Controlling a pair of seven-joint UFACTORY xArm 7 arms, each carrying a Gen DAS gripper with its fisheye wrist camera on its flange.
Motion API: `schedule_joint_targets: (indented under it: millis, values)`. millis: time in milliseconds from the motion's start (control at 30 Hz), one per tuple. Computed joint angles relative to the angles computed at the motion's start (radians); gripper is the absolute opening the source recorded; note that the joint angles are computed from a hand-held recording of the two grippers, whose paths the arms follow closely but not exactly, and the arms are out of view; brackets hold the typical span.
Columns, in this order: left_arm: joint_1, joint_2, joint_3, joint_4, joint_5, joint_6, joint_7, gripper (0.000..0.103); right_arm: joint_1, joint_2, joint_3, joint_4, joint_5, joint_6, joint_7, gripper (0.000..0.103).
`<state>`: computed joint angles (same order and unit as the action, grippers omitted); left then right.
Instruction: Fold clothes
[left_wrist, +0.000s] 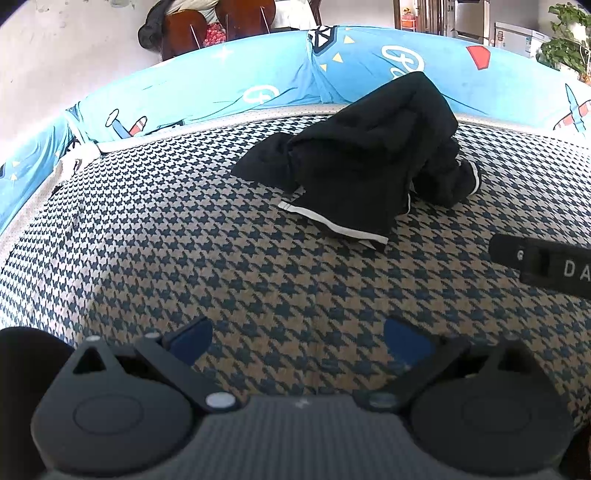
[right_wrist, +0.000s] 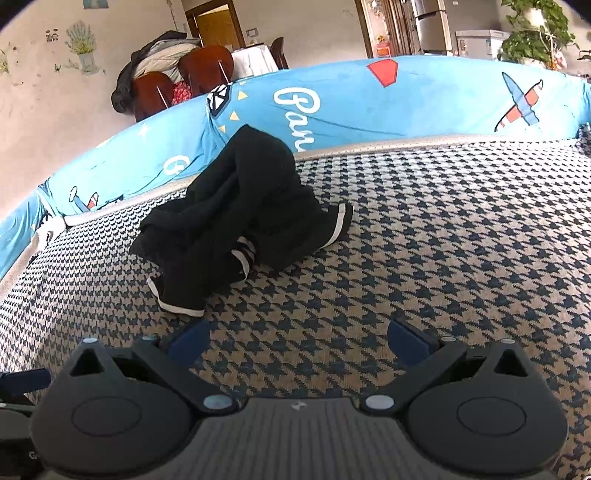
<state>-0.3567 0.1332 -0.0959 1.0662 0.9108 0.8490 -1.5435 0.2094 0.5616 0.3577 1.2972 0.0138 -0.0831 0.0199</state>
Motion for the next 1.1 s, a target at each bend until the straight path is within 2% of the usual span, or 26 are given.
schedule_joint_targets:
  millis: [67, 133, 433, 633, 1100]
  values:
    - [0.001, 0.004, 0.001, 0.002, -0.004, -0.003, 0.003, 0.103, 0.01, 0.002, -0.008, 0.006, -0.006, 0.013, -0.005, 0.103]
    - [0.0, 0.007, 0.002, 0.004, -0.005, -0.007, 0.003, 0.103, 0.049, -0.004, -0.051, 0.006, -0.013, 0.015, -0.006, 0.103]
    - [0.001, 0.001, 0.005, -0.005, 0.001, -0.024, -0.006, 0.103, 0.104, -0.003, -0.106, 0.012, -0.027, 0.017, -0.017, 0.103]
    - [0.006, -0.006, 0.004, -0.014, -0.004, -0.047, -0.014, 0.103, 0.12, -0.002, -0.123, 0.016, -0.03, 0.023, -0.018, 0.103]
    - [0.0, -0.003, 0.0, -0.013, 0.005, -0.041, -0.037, 0.103, 0.124, -0.001, -0.125, 0.012, -0.036, 0.02, -0.029, 0.103]
